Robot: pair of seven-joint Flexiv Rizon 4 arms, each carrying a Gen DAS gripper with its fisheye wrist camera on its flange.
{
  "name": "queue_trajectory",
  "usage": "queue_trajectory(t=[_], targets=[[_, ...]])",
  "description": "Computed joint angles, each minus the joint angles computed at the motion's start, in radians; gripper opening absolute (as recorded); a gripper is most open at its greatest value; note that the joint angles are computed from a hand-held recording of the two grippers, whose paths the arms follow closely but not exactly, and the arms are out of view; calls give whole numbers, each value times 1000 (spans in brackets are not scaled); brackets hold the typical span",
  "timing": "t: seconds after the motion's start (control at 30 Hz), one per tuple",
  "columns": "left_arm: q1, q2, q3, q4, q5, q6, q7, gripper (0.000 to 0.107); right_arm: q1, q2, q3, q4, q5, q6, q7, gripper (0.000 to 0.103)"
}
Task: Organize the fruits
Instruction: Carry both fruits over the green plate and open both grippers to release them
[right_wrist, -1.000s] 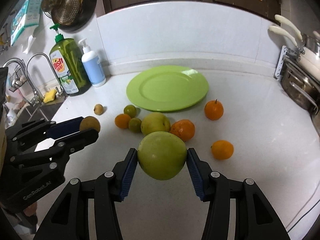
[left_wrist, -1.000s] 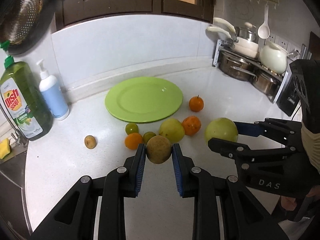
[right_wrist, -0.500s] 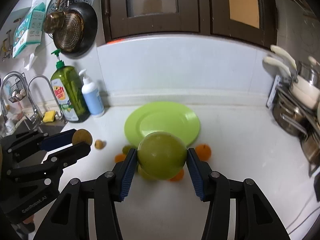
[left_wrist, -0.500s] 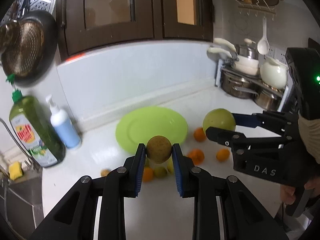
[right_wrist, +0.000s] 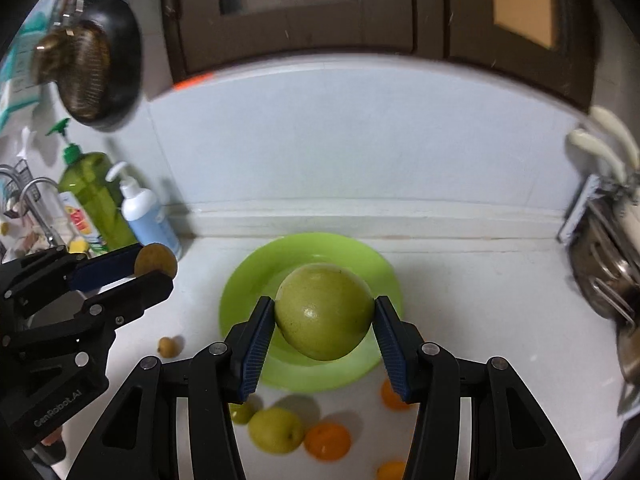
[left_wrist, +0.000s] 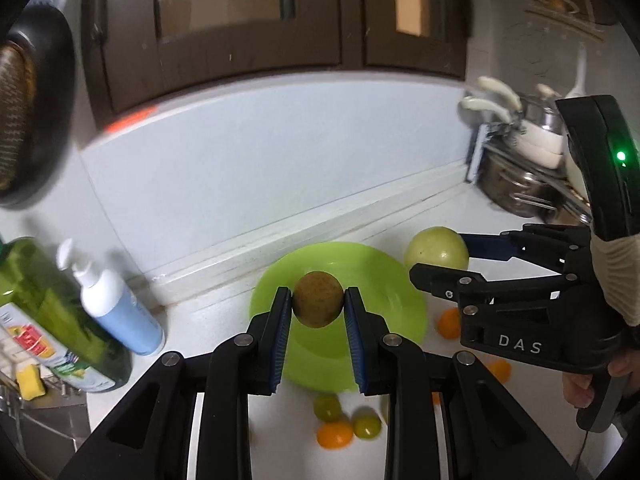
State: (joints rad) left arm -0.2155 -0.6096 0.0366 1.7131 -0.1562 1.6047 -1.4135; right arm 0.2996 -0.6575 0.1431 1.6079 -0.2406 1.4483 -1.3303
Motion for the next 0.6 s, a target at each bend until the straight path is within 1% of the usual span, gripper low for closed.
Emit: queue_trajectory(t=[0.03,0.1,0.13,0.2,0.27,0.33,0.47,0.6], targets=[[23,-20,-24,-32,-9,-33,15,27,-26,-31,36,-53,5,-51,-20,51],[40,-52,-37,-81,-21,-83,24,27,-46,-85,69,-146,24,-141,-46,51],[50,-72,-46,-112,-29,-114,30,27,-50,-114,79,-197,33,-188,-61,51],[42,-114,-26,-183,-36,-183,16,27,-46,-171,82,-294,53,-267,-83,51],[53,-154,-32,-245,-43,-246,12,27,-43,-224,89,-390,80,-352,-107,51],[53,-197,-24,-311,-39,-306,-1,27,-35,-267,87,-466,105,-415,-131,51],[76,-256,-44,-394,-41,-389,-5,27,-16,-342,65,-599,142,-530,-162,51],[80,-298,-43,-458,-29,-438,-11,27,-1,-388,39,-671,167,-586,-180,51]])
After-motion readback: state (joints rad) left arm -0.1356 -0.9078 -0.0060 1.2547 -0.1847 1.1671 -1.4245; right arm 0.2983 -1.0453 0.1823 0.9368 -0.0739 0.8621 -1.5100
